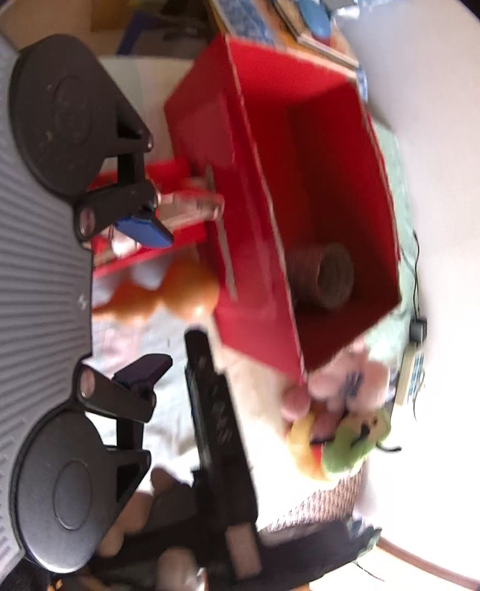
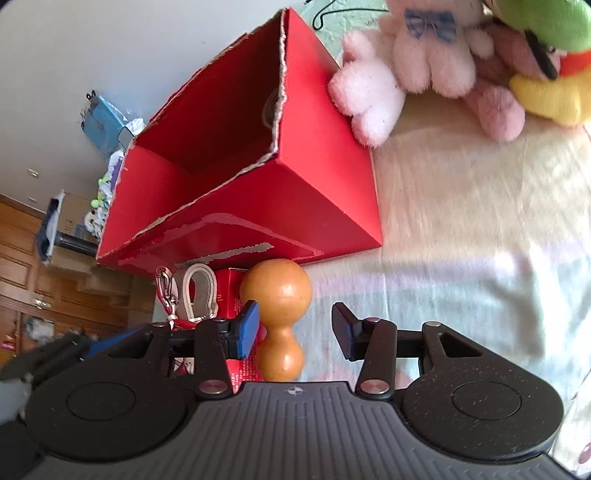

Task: Organize objects
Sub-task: 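Grasp the orange wooden gourd's neck with the right gripper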

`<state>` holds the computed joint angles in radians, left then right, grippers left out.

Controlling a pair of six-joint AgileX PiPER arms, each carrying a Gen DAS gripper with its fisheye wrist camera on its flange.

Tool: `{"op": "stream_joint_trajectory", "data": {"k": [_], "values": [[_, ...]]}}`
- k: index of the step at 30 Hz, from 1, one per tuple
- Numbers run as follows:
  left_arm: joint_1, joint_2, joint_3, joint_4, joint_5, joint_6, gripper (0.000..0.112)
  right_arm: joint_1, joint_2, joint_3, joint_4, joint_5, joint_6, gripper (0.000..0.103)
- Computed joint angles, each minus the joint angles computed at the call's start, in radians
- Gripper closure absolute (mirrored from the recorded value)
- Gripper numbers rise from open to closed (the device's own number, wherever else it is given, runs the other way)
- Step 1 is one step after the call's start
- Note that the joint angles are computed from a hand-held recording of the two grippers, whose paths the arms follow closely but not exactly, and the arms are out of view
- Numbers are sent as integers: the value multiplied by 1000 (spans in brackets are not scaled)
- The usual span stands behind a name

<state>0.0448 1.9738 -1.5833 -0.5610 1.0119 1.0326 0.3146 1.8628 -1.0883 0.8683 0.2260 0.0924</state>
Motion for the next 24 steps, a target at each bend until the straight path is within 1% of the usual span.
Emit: {"op": "stream_joint_trajectory", "data": {"k": [2, 4, 7, 10, 12, 19, 23, 24], "values": [[-1, 10, 6, -23, 20, 34, 51, -8, 9, 5, 150, 9, -159, 55], [-4, 36, -7, -41, 56, 57, 51, -13, 18, 8, 265, 17, -286, 55], [-44, 52, 12, -15, 22, 48, 52, -24, 34, 11, 383, 35, -406, 55], [-75, 74, 14, 24, -18, 8, 54, -35, 40, 17, 446, 52, -474, 55], [-82, 101, -10, 46, -19, -27, 54, -42, 43, 17, 468, 65, -507, 55], [-98, 209, -124, 112, 25, -149, 54, -58, 85, -12, 499, 104, -559, 55], [-95, 229, -148, 115, 33, -153, 54, -69, 108, -28, 541, 137, -613, 55], [-99, 228, -143, 116, 23, -148, 54, -72, 114, -32, 558, 147, -634, 55]]}}
